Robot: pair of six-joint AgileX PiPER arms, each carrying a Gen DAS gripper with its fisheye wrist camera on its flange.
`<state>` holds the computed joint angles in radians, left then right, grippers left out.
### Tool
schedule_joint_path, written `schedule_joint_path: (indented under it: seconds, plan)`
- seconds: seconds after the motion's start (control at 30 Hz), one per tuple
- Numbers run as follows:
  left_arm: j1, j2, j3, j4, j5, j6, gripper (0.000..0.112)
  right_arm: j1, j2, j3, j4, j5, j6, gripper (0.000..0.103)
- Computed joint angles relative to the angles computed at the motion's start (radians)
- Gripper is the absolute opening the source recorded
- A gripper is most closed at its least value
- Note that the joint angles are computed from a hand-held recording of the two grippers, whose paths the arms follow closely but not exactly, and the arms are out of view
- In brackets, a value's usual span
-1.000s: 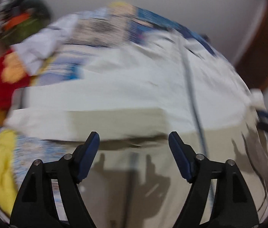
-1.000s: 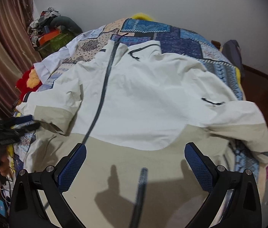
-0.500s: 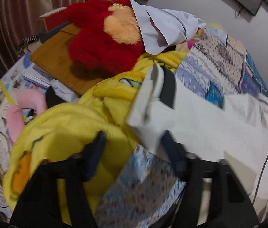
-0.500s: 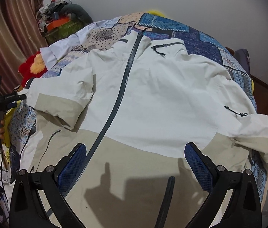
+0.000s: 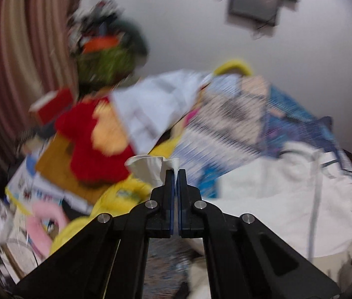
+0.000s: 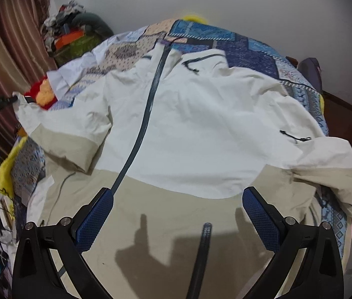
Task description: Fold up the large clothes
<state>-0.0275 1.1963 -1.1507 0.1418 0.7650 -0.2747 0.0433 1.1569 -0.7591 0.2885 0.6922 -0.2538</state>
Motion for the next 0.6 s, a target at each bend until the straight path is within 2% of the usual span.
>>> schedule_joint_path:
  seconds: [0.17, 0.33, 0.43, 0.53, 0.6]
  plan:
    - [-0.347, 0.05, -0.212, 0.243, 0.104, -0.244, 0.0, -0.18, -0.063, 0.005, 0.175, 0.079, -0.204, 0.103]
    - [-0.708, 0.219, -0.438, 0.42, 0.193, -0.37, 0.0, -0.373, -0.103, -0.002, 0.274, 0.18, -0.391, 0.103]
    - [-0.846, 0.329, -0.524, 0.431, 0.211, -0.38, 0.0, -0.503, -0.12, -0.014, 0.325, 0.251, -0.498, 0.103]
    - [-0.924, 0.434, -0.581, 0.37, 0.201, -0.372, 0.0, -0.689, -0.112, -0.058, 0.407, 0.395, -0.624, 0.103]
    - [-0.965, 0.509, -0.615, 0.336, 0.186, -0.361, 0.0, -0.783, -0.113, -0.083, 0.432, 0.461, -0.68, 0.103]
